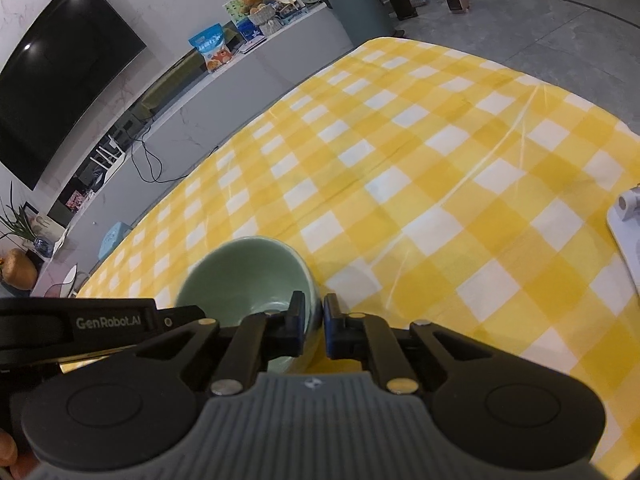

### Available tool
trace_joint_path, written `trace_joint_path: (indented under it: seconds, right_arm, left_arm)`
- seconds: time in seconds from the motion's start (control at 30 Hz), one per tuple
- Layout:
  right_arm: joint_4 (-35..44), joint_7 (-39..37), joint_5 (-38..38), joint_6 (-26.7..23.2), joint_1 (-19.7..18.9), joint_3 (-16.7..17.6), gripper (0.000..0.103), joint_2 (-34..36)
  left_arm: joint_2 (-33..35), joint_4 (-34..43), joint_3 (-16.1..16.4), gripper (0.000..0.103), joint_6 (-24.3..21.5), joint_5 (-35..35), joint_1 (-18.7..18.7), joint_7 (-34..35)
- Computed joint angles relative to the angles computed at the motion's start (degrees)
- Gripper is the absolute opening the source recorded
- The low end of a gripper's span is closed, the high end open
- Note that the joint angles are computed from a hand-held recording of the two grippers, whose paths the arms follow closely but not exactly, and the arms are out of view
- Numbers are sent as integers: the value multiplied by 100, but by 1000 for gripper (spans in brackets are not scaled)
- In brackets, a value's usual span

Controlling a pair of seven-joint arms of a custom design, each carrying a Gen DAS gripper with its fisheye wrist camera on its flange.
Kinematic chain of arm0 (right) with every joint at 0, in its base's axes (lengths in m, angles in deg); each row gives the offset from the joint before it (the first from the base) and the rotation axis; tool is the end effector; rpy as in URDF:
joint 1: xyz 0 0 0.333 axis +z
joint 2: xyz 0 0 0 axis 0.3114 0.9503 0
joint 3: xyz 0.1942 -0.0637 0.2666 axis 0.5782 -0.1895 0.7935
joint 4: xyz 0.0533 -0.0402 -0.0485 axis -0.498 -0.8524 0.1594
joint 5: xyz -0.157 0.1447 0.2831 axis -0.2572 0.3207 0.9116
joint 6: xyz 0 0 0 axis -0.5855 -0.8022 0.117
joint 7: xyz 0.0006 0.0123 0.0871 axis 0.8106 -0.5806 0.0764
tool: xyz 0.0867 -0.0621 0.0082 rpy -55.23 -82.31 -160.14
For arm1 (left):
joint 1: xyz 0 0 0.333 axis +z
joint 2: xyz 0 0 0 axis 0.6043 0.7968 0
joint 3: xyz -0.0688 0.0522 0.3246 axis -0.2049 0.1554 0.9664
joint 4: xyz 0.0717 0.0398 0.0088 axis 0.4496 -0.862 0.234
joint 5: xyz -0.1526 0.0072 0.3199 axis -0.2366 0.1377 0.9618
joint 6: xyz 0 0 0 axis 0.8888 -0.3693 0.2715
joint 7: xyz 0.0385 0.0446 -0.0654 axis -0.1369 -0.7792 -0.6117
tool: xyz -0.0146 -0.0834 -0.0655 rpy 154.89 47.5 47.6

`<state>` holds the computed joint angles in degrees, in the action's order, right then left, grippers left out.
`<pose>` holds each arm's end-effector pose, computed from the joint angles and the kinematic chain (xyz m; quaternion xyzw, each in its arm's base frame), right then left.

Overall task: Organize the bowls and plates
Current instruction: 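Move the left tool to the pale green bowl rim and close on it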

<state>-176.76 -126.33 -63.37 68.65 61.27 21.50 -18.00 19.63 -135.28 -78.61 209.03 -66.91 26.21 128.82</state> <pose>0.3800 0.4359 0.3243 -0.2944 0.8831 -0.1709 0.3228 0.4847 -0.1906 0.3924 -0.4195 0.8776 -0.2213 0.0704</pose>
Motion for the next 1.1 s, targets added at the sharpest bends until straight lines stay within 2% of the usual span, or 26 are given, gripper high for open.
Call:
trace_joint_path:
  seconds: [0.2,0.3,0.57,0.7,0.93,1.1]
  right_arm:
    - [-14,14,1,-3,3,6,6,-8]
    - [-14,-66,120,-14,-9,25,5,-3]
    - [3,-303,288,-292,123,90,4,-74]
    - [-22,-311,212,-445,229,153,5,-184]
    - [123,-300,186,-1145,494,365,5,-362]
    - [331,-358,125,-1403,669,491,5,-388]
  left_arm:
    - [-55,-134,-7,7,213,246,-72,-126]
    - [-131,-180,-48,7,220,39,-64,79]
    - [-367,-400,12,6,191,-13,-109,54]
    - [-675,-608,66,6,227,-429,-147,416]
    - [-1425,-939,337,7,61,-1075,-301,917]
    - [-1999,-1198,571,7,-94,-1138,-294,961]
